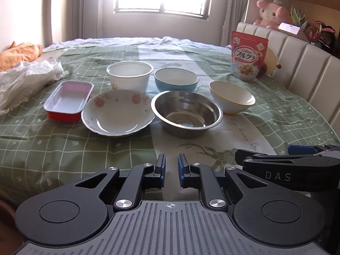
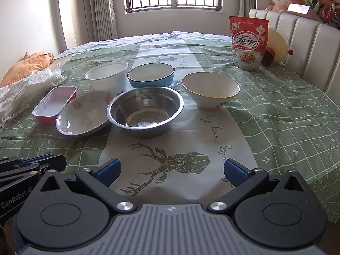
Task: Organize plates and bowls
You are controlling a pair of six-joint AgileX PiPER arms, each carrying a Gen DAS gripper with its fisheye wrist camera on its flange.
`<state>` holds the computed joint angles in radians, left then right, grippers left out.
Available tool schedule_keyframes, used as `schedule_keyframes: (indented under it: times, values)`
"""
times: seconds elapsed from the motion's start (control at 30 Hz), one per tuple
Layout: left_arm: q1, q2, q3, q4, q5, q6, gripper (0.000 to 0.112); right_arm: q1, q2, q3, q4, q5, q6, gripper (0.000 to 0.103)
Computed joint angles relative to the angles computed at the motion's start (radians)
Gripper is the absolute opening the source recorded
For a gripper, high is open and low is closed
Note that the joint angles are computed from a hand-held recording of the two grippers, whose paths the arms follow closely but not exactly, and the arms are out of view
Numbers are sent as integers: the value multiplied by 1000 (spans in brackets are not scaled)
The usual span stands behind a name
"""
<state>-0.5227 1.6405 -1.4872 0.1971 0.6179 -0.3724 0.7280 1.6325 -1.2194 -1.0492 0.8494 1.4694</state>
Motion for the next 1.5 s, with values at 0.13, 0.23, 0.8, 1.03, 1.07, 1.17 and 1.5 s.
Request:
schedule_keyframes:
  times: [0.13, 0.23, 0.8, 1.03, 1.07, 1.17, 1.5]
  values:
    - [2, -2, 3, -5, -7, 0, 15, -1, 1, 1, 1, -3, 0, 103]
    - [9, -10, 12, -34, -20, 23, 15, -1, 1, 2, -1, -5, 2, 103]
    - [11, -11, 1, -60, -12, 52, 15, 9, 4, -1, -7, -1, 7, 103]
    - [9, -7, -3, -59, -10, 53, 15, 9, 2, 0, -8, 0, 9, 103]
    - [9, -7, -3, -59, -10, 53, 15, 9, 2, 1, -7, -1, 9, 103]
    - [9, -7, -2, -59, -10, 53, 15, 8, 0, 2, -7, -2, 9, 103]
    - [8, -6, -1, -57, -11, 51, 15, 5, -1, 4, -6, -5, 9, 103]
